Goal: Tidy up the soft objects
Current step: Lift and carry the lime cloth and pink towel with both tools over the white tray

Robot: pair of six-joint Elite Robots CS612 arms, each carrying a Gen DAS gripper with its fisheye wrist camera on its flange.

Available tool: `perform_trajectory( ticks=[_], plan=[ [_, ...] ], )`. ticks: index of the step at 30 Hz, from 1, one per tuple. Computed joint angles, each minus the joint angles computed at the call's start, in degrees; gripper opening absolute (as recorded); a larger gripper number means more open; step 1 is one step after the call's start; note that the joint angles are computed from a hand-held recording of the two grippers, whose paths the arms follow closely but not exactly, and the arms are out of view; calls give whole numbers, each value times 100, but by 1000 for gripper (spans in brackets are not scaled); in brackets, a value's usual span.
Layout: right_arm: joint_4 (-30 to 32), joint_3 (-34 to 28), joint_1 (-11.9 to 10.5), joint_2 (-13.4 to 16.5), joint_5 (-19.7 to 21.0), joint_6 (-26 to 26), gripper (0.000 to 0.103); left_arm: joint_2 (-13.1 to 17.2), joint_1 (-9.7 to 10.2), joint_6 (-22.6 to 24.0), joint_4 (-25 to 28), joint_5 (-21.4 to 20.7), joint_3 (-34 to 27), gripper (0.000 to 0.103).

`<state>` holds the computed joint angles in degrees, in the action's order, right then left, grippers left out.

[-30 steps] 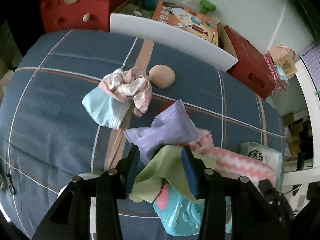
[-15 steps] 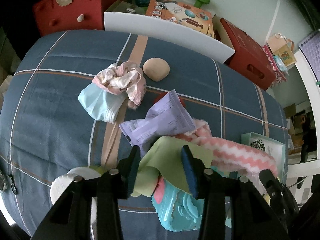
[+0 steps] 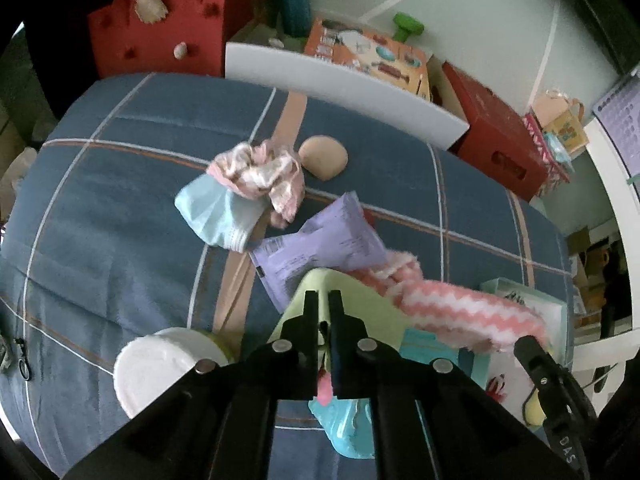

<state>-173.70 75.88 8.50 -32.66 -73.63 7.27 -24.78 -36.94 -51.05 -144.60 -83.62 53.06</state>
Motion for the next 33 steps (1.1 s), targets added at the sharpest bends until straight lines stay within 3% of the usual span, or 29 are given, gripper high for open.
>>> perform_trajectory(
  ticks=[11,18,26,33],
  plan=[
    [-1118,221,-27,-65,33,235,5,-308,-126,187,-845,548,359,3],
    [-2046,538,-79,-254,-128,430,5,-503,-254,461,-1340,907,487,3],
    [-3041,1069,-291,-553,-855,951,5,-505,-448,1128,-1864,970,256,3],
    [-3464,1499,-502,-771,-1679,1386,5,-134,-613,1757,-1614,570,-563,3]
  ],
)
